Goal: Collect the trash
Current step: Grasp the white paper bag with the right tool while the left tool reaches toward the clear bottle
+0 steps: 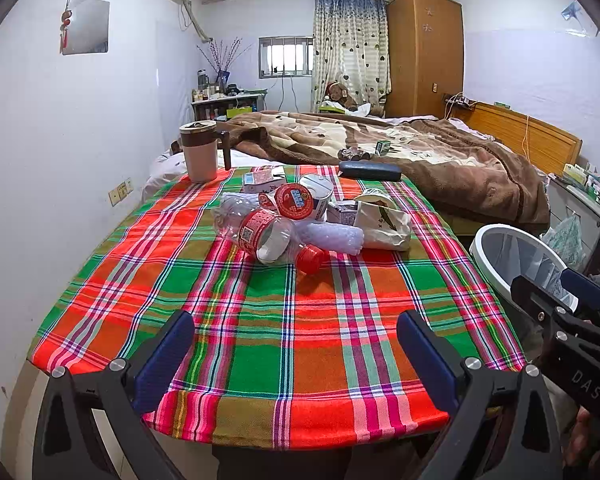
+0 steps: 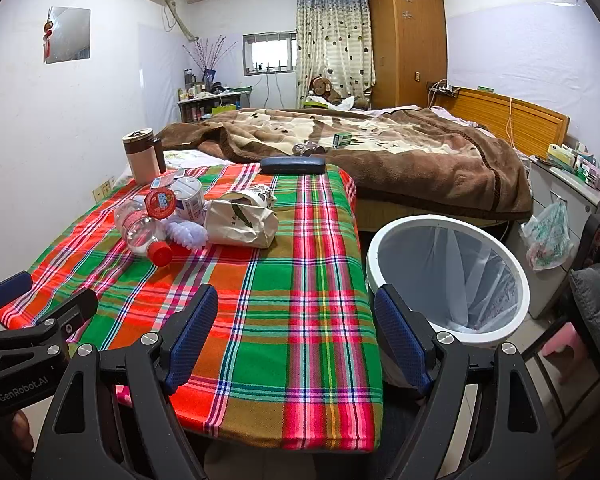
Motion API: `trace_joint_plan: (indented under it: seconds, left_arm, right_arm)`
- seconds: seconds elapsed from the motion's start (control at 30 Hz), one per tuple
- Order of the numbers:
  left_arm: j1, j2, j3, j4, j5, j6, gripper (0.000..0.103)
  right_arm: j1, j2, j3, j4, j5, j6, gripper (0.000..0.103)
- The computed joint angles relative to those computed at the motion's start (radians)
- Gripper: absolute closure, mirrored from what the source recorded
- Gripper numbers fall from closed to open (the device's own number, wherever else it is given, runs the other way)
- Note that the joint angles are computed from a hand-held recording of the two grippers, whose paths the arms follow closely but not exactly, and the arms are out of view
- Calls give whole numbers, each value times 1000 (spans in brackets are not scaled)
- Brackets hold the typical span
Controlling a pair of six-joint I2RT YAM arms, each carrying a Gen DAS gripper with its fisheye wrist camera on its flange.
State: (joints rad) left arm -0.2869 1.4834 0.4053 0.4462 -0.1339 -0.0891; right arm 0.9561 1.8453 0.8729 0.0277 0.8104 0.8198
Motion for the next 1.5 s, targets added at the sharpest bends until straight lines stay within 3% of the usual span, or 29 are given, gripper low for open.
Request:
trace_joint_plan:
  seconds: [0.2,0.43,0.6,0.77,1.0,1.3,1.5]
  left_arm:
    - [19,5,6,-4,24,6,1]
    - [175,153,142,-52,246,31,1]
    - [213,283,280,-89,214,74,2]
    - [275,387,427,-143,276,60,2]
    - [305,537,674,-303,329,15,2]
    - [292,685,898,-423,377,-63,2]
    - [266,745,987,-487,347,-60,2]
  right_arm:
    - [-11,0,-3,19,-23,-19,21]
    - [-113,97,41,181,-136,-189,21]
    - [-208,180,140,191,-246,-266,21]
    - [-272,242,241,182,-351,-342,21]
    - [-336,357,420,114,-475,-474,21]
    - [-389,409,485,126,-621,-548,21]
    - [-415,426,495,110,-754,-554,21]
